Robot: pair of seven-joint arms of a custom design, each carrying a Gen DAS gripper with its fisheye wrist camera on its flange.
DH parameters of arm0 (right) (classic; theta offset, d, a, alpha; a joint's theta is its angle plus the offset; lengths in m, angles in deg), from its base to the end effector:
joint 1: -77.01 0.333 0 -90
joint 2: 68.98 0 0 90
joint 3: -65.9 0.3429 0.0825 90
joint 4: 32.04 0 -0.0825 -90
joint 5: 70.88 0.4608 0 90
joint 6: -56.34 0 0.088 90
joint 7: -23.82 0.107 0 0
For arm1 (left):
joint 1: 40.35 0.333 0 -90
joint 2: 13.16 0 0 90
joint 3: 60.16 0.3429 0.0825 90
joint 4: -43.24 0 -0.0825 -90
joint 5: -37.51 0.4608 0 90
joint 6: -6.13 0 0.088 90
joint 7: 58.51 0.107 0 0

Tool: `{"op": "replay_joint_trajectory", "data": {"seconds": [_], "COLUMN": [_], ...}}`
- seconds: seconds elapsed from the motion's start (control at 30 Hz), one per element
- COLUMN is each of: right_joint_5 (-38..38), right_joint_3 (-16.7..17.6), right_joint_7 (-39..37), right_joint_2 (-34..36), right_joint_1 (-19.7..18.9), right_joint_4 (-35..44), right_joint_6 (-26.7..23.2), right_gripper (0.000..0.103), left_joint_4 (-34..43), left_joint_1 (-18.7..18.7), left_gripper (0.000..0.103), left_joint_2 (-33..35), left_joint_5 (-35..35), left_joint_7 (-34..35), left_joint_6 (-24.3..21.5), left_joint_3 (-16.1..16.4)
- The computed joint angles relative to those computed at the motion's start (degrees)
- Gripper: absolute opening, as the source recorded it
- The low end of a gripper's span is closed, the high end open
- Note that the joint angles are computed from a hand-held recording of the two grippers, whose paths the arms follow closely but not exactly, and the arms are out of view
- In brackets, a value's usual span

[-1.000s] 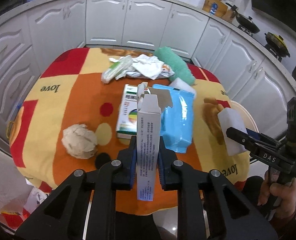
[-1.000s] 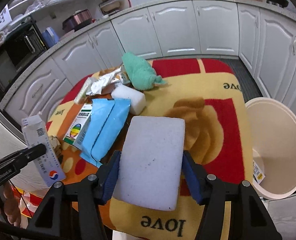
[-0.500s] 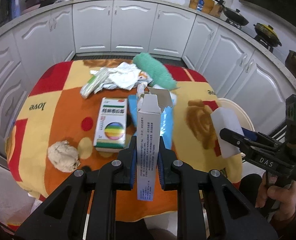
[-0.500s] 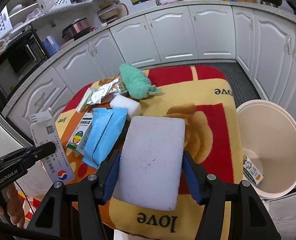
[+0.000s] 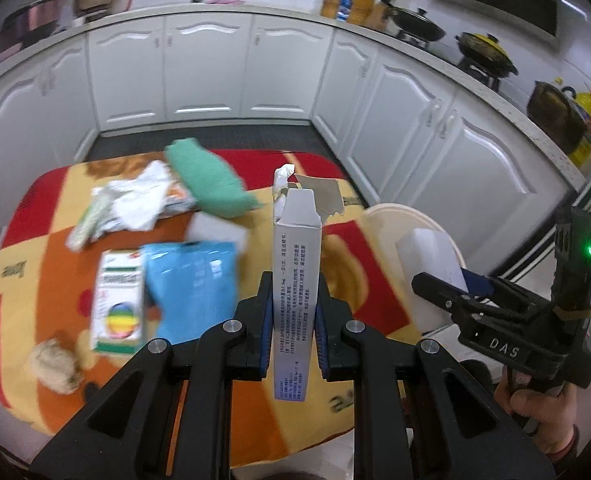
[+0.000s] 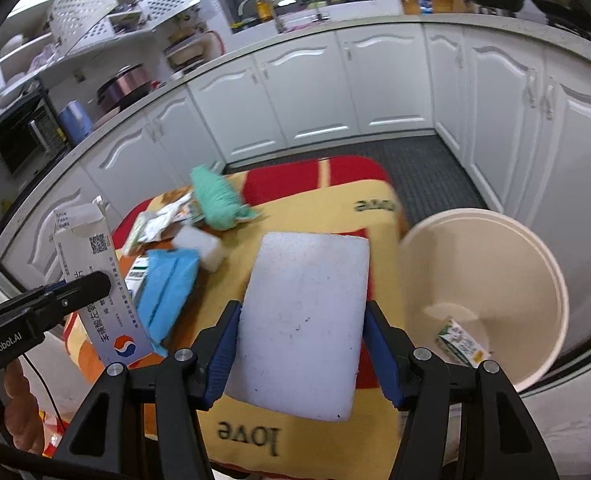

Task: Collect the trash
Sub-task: 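Carry the box and sponge to the bucket and open both tools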

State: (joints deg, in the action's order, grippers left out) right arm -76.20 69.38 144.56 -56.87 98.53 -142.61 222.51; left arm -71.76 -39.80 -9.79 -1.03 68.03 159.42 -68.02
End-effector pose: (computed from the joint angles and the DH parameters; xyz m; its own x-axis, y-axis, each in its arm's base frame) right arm 0.6534 0.3080 0.4546 0.0823 -0.9521 -0.2945 -0.7719 0.1260 -0.6231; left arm 0.6744 -0.0660 0.4811 -0.3155 -0.9256 0.2092 -0.7526 0.1098 -0.6493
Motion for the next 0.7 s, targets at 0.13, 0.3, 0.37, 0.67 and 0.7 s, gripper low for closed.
{"op": "replay_joint_trajectory", "data": {"seconds": [0.13,0.3,0.37,0.67,0.7], "right_joint_5": [-2.9,-5.9,-7.1,-10.9,-11.6], "right_joint_3": [-1.9,-2.9,-3.3,-3.9,-3.9], "right_joint_7": [3.9,8.0,9.7,15.5,16.1], "right_joint_2": [-1.9,-3.7,-4.3,-5.9,-5.9], "right_joint_1": [0.3,-0.9,-1.6,-4.8,-4.9], "right_joint_4": [-2.4,-4.9,-5.8,-8.6,-8.6], "right_joint_6": [0.1,-0.2,-0.4,-1.2,-1.5], "right_gripper": [0.058,0.058,0.058,0.058,0.058], "left_joint_4": [2.4,6.1,7.4,13.6,14.4], "left_joint_1": [-0.9,-1.7,-2.0,-3.7,-4.0], "left_gripper": [0.015,0.015,0.015,0.015,0.015], "left_joint_2": [2.0,5.0,6.1,12.3,13.0], "left_joint_5": [0.8,1.7,2.3,7.2,8.1], "left_joint_7": [0.0,-0.5,-0.9,-3.8,-4.4], "left_joint_6": [-0.4,-1.9,-2.0,-2.6,-2.6], "left_joint_3": [-1.1,-2.8,-3.4,-5.8,-6.0]}}
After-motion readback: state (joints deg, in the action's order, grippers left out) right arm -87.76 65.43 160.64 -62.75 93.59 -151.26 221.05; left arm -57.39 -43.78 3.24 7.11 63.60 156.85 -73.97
